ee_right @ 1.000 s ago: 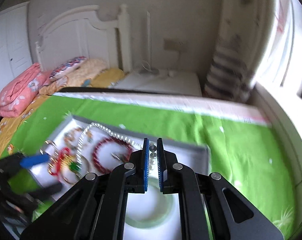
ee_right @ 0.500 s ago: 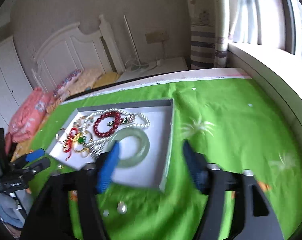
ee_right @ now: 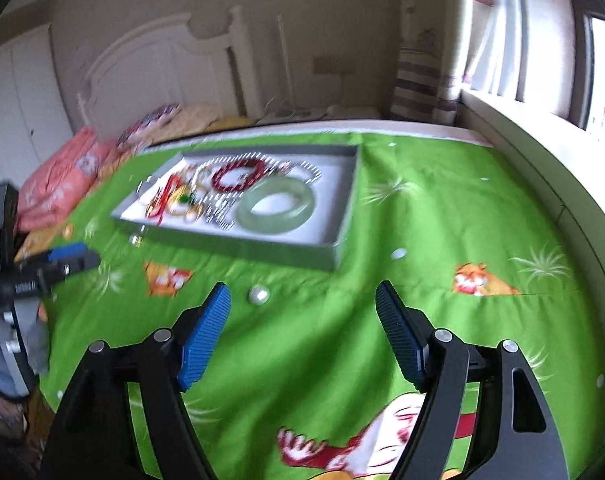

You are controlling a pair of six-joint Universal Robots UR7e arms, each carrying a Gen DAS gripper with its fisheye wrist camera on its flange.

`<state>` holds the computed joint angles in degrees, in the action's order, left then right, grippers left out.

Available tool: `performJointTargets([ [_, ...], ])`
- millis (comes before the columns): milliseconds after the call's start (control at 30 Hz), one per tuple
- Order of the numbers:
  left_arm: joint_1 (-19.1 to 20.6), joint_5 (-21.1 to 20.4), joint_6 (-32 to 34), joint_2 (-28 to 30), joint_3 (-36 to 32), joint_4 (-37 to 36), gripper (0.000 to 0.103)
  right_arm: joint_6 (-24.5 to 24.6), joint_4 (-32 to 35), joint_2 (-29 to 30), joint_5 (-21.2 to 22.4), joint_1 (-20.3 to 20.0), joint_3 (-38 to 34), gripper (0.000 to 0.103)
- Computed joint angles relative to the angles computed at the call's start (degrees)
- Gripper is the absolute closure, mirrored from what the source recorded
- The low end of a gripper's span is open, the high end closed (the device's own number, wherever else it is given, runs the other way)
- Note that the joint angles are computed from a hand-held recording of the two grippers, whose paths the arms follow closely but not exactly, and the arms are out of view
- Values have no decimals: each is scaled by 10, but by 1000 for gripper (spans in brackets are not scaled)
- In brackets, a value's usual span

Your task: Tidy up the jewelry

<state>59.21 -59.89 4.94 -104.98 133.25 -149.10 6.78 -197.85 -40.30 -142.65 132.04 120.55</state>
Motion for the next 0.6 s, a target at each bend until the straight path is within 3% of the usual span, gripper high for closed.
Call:
performJointTargets([
  [167,11,-12,-13,7,-11,16,3,-9,54,23,-4,6,-29,31],
  [267,5,7,-25,18,-17,42,3,-12,85,33,-7,8,-44,31],
  [433,-5,36,-26,26,-17,52,3,0,85,34,-7,0,-42,31],
  [600,-4,34,-25,27,-16,49,3,11,80,28,-5,-4,-39,31],
])
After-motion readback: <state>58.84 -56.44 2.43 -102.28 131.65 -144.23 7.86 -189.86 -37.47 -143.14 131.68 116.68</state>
